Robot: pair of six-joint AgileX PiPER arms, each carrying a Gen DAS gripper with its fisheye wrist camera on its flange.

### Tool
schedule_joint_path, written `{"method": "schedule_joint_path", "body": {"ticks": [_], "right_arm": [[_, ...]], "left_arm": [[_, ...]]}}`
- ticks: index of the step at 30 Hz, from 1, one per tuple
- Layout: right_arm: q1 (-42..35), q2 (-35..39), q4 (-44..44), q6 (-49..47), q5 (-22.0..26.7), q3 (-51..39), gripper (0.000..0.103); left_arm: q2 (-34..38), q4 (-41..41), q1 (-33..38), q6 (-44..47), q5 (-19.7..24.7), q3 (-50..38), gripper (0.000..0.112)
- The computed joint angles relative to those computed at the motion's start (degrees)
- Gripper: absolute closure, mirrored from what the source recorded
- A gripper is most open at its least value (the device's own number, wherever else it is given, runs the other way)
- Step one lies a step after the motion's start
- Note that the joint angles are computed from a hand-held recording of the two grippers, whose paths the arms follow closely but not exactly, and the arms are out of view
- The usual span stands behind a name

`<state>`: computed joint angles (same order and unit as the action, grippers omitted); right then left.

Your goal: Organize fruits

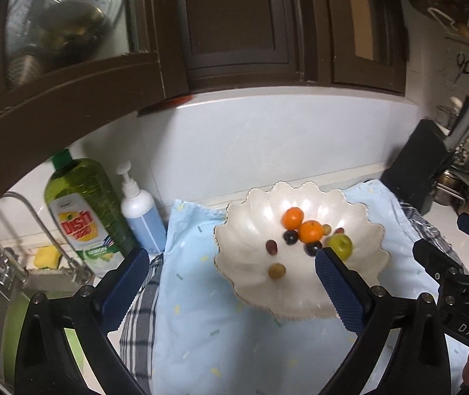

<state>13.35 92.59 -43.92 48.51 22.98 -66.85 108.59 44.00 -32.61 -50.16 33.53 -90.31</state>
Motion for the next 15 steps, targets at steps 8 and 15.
{"method": "schedule_joint_path", "body": {"ticks": [8, 15], "right_arm": [[5.0, -15.6, -11.4, 12.7, 2.2, 14.2, 0.017], [11.0, -31.5, -13.5, 15.6, 8.2, 25.1, 0.017]], "left_arm": [[-12.7, 14.6, -8.7, -18.2, 2.5, 16.7, 0.009], [-22.7, 21.9, -21.9, -31.5, 15.2, 28.1, 0.009]]}}
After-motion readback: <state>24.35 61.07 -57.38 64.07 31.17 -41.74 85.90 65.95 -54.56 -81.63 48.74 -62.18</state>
